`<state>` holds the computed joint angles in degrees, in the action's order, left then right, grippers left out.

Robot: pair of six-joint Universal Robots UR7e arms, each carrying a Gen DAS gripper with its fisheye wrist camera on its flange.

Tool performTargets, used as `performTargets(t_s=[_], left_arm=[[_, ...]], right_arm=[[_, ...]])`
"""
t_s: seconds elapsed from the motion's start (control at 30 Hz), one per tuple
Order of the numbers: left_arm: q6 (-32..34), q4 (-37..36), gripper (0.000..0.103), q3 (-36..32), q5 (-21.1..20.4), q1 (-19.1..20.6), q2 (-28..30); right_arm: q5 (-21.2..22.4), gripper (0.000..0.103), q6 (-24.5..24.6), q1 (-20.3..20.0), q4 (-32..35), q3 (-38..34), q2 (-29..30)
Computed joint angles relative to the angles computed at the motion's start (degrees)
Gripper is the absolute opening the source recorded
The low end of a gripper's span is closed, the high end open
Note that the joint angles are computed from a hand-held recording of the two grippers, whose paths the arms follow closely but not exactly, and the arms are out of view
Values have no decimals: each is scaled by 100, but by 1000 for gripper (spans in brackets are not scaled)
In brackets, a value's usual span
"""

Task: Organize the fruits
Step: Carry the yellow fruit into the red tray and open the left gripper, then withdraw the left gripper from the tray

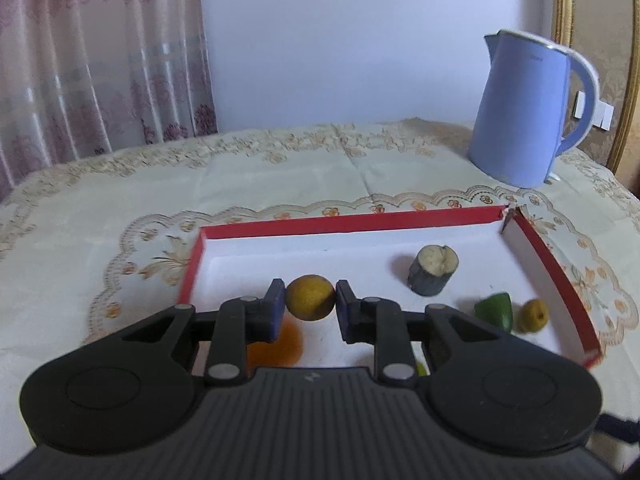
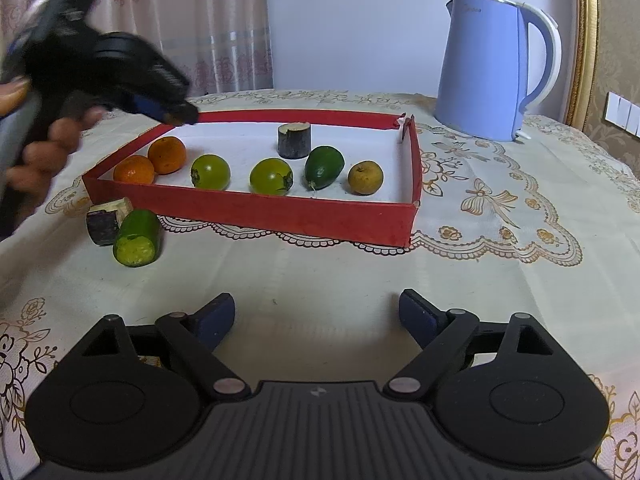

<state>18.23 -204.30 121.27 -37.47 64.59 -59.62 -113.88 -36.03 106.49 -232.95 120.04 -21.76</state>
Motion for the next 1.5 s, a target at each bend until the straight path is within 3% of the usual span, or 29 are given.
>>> performTargets(t_s=[0.2, 0.27, 0.33, 0.43, 0.6, 0.87, 1.13, 1.33, 1.4, 1.5], left_arm=[[-208, 522, 24, -485, -7, 254, 262], [-231, 555, 33, -511, -7, 295, 296], [-105, 360, 51, -500, 18, 302, 344], [0, 159, 65, -441, -69, 301, 327], [210, -377, 68, -121, 3, 163, 182], [694, -2026, 79, 1226, 344, -234, -308], [81, -1917, 79, 2225, 84, -220, -946], [500, -2523, 82, 2310, 490, -238, -615], [452, -2400, 82, 2323, 419, -204, -669], [400, -2296, 85, 2321, 423, -179, -689]], right_arm=[[4, 90, 0, -1, 1, -3, 7], [4, 90, 0, -1, 1, -3, 7], [6, 90, 0, -2, -2, -3, 8], [5, 90, 0, -2, -3, -4, 9], [5, 91, -1, -2, -1, -2, 8], [-1, 92, -1, 5, 2, -8, 18], [6, 93, 11, 9, 16, 0, 13], [-11, 93, -18, 26, 9, -11, 25], [-17, 93, -104, 50, -89, -8, 56], [336, 93, 226, 14, -59, 127, -39]])
